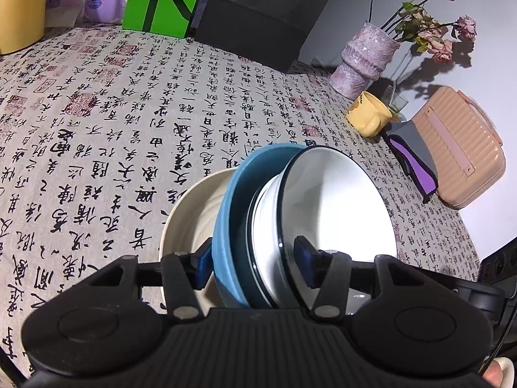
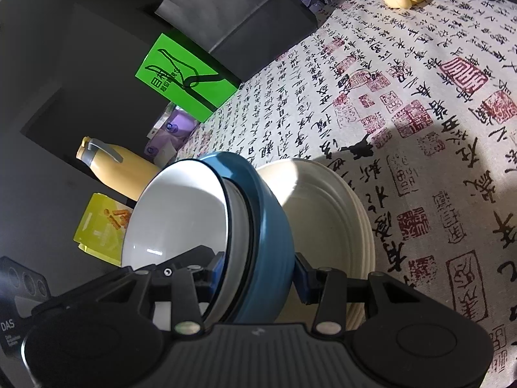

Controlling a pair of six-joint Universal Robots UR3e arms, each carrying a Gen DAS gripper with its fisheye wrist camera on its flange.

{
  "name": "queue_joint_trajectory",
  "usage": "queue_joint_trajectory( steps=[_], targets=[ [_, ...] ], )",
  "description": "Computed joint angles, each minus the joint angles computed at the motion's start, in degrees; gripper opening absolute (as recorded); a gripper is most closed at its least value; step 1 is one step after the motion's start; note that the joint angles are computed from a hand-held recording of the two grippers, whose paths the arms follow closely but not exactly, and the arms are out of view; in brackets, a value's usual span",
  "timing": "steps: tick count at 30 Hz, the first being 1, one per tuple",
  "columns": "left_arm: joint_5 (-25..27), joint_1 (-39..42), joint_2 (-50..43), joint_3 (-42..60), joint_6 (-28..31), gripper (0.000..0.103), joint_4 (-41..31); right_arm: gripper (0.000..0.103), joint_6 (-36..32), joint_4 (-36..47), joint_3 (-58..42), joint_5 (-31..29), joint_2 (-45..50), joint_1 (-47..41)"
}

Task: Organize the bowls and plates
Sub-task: 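Lower the blue bowl stack onto the cream plates with both grippers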

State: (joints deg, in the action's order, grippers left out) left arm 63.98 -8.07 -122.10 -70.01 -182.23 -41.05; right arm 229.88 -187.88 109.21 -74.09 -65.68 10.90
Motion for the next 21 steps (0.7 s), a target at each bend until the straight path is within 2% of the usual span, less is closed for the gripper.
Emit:
queue_joint_trajectory(
  steps=[21],
  targets=[
    [1.0, -0.3, -2.0, 2.2, -0.1, 0.052, -1.6, 0.041, -3.4, 4.2, -3.0, -1.4, 1.3, 0.0]
  ],
)
